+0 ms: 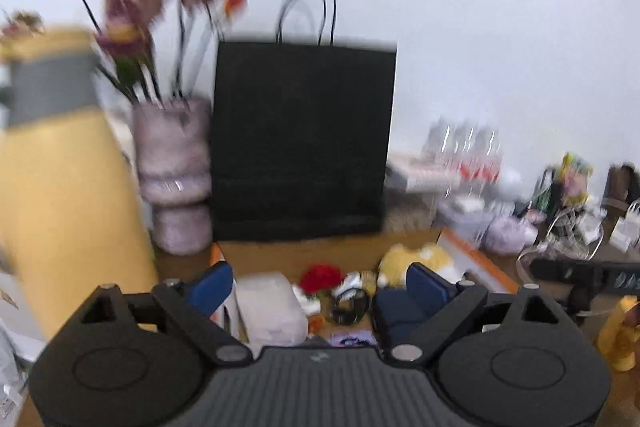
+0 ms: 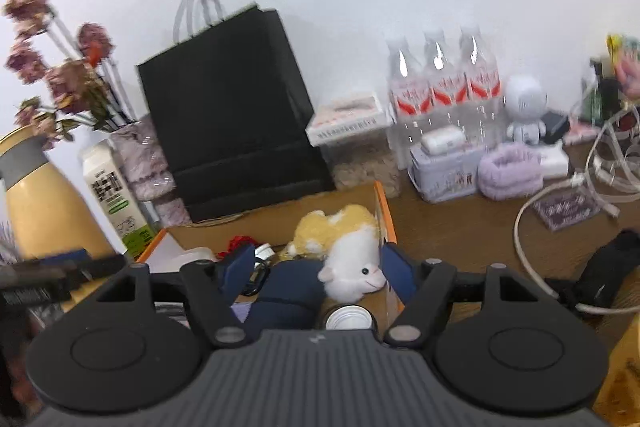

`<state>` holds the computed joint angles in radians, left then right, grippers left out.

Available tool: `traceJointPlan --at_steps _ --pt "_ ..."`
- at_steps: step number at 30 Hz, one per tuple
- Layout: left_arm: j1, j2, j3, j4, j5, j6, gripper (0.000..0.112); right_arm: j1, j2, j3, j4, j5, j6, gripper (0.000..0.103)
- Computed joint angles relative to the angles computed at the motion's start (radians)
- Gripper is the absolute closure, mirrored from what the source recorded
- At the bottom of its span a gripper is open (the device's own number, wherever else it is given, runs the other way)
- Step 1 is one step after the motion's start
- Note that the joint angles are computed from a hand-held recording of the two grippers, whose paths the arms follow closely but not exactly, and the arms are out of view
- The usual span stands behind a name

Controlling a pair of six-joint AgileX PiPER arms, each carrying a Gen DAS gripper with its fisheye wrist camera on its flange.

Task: Organize objects
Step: 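Move both open grippers back toward the two white caps on the table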

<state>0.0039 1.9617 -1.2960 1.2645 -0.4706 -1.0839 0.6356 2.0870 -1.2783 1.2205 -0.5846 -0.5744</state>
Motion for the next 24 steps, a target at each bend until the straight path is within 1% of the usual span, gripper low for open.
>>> traceJointPlan --at_steps 2,4,6,9,10,12,13,14,15,16,18,19,20,22,24 --pt "0.040 -0.097 0.121 -0.008 -0.056 0.024 0.018 0.042 -0.036 0.016 0.071 -0.026 -0.115 0.024" --pt "0.069 -0.188 0.242 0.008 -0.083 0.039 0.018 0.105 -0.076 0.042 0.159 -0.077 -0.243 0.019" --pt "0.098 -0.283 0.404 -0.036 -0.111 0.105 0.018 0.183 -0.118 0.103 0.196 -0.136 -0.278 0.012" --pt "0.163 -0.407 0.654 -0.025 -0.179 0.168 0.018 0.322 -0.159 0.227 0.201 -0.222 -0.178 0.011" --pt "0.181 -0.449 0.749 -0.045 -0.187 0.226 0.018 0.380 -0.162 0.274 0.192 -0.250 -0.118 0.010" --pt "0.196 -0.513 0.881 -0.074 -0.158 0.293 0.018 0.486 -0.156 0.347 0.205 -0.275 -0.035 0.010" --pt "0.194 -0.556 0.945 -0.061 -0.114 0.284 0.019 0.527 -0.152 0.368 0.233 -0.273 -0.016 0.010" --pt "0.194 -0.584 0.983 -0.025 -0.084 0.260 0.019 0.565 -0.150 0.384 0.274 -0.255 -0.016 0.010" --pt "0.205 -0.608 1.013 0.033 -0.076 0.235 0.019 0.597 -0.149 0.398 0.320 -0.236 -0.025 0.010" --pt "0.231 -0.636 1.049 0.088 -0.090 0.225 0.019 0.628 -0.150 0.412 0.365 -0.220 -0.038 0.010" --pt "0.269 -0.668 1.076 0.142 -0.126 0.227 0.020 0.674 -0.157 0.429 0.426 -0.221 -0.045 0.011" --pt "0.280 -0.678 1.082 0.135 -0.146 0.240 0.020 0.695 -0.160 0.435 0.445 -0.237 -0.037 0.011" --pt "0.270 -0.680 1.081 0.102 -0.143 0.255 0.019 0.707 -0.163 0.442 0.449 -0.256 -0.021 0.012" --pt "0.216 -0.682 1.067 0.014 -0.101 0.272 0.019 0.715 -0.171 0.451 0.451 -0.298 0.005 0.015" --pt "0.160 -0.656 1.052 -0.113 -0.067 0.347 0.020 0.706 -0.163 0.445 0.439 -0.319 0.003 0.018"
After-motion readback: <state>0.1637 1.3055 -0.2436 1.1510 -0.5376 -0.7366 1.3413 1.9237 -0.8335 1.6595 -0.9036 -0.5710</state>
